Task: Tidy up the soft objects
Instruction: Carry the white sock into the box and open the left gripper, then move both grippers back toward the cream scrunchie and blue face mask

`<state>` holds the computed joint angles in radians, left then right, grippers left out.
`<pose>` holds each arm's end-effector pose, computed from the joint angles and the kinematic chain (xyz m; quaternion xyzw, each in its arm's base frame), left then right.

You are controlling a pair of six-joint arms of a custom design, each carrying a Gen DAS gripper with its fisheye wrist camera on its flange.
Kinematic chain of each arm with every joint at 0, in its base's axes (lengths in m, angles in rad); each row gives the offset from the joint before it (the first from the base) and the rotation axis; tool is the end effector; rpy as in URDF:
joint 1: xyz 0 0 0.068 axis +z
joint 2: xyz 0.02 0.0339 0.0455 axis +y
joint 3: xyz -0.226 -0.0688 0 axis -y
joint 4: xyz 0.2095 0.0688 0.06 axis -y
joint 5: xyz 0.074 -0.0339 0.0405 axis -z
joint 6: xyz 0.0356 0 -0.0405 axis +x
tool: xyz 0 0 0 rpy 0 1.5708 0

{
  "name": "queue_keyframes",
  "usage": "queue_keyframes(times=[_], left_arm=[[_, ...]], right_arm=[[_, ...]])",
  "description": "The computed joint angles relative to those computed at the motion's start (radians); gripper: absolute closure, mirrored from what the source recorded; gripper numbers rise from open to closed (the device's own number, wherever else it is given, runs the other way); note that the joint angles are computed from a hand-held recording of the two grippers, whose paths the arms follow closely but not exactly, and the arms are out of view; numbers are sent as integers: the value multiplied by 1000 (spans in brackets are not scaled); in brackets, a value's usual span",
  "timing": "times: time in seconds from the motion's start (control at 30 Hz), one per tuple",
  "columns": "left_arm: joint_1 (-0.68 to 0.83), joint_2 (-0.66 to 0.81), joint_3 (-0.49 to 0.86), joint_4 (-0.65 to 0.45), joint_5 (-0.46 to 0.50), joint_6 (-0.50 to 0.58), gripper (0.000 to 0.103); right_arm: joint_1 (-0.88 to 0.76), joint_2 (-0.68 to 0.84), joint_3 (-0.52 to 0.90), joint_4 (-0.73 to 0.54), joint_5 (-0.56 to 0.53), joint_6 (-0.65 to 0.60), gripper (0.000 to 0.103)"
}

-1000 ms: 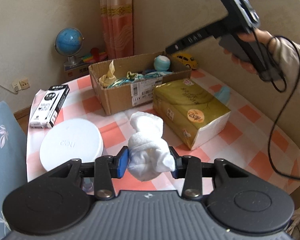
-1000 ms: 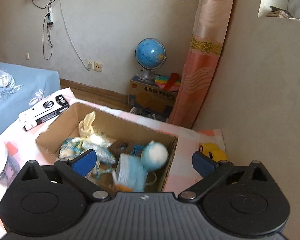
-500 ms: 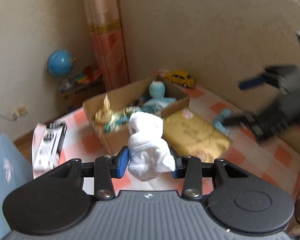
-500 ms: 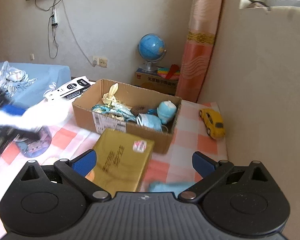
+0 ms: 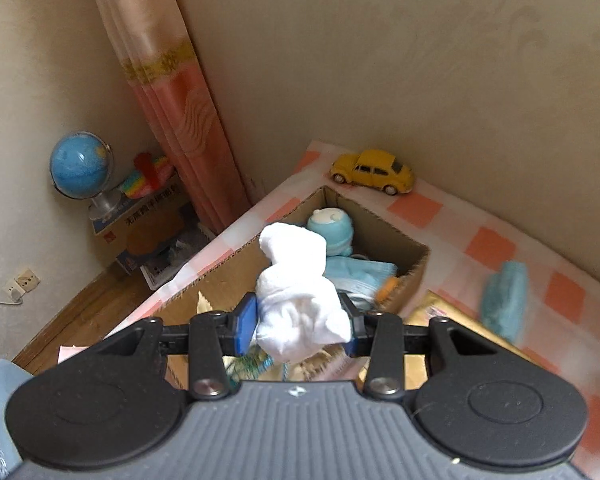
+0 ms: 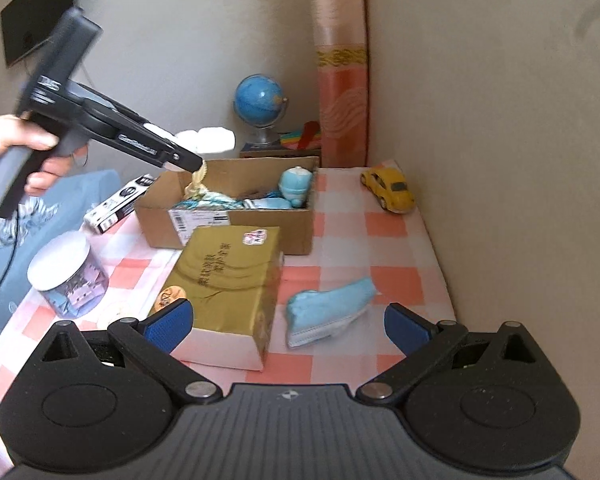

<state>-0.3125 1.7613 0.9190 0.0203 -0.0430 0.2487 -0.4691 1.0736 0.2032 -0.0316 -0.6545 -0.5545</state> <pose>0.3065 -0.0974 0.1388 0.2501 0.8963 0.0083 0.3661 0.1494 -0.0514 0.1104 -0.1436 0.8892 0.1125 0.4197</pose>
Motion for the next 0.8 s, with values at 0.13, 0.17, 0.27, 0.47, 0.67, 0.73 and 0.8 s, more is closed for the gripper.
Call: queue_keyframes(times=[0.13,0.17,0.27,0.47,0.67,0.73,0.8], left_arm=[[8,119,115,-17,-19,-4,60],[7,143,136,-14,-28,-8,52],[-2,180,159,11,-99,-35,27],[-3,99,92,7,-108,-61,26],[-32,-71,-27,-40,-134,-137,20],[-53,-158,-92,-47,-143,-163,18],[-82,-244,-155,-55,-160,-186,18]], right_arm=[[-41,59,17,26,-19,0,0],[-45,72,20,30,-20,-1,0],[-39,78,11,50,-6,6,0],[-59,25,-2,4,-23,-27,0],[-90,-76,-14,-93,-37,-64,0],[-107,-119,-22,-134,-43,-83,0],[-128,-168,-32,-178,-46,-106,0]])
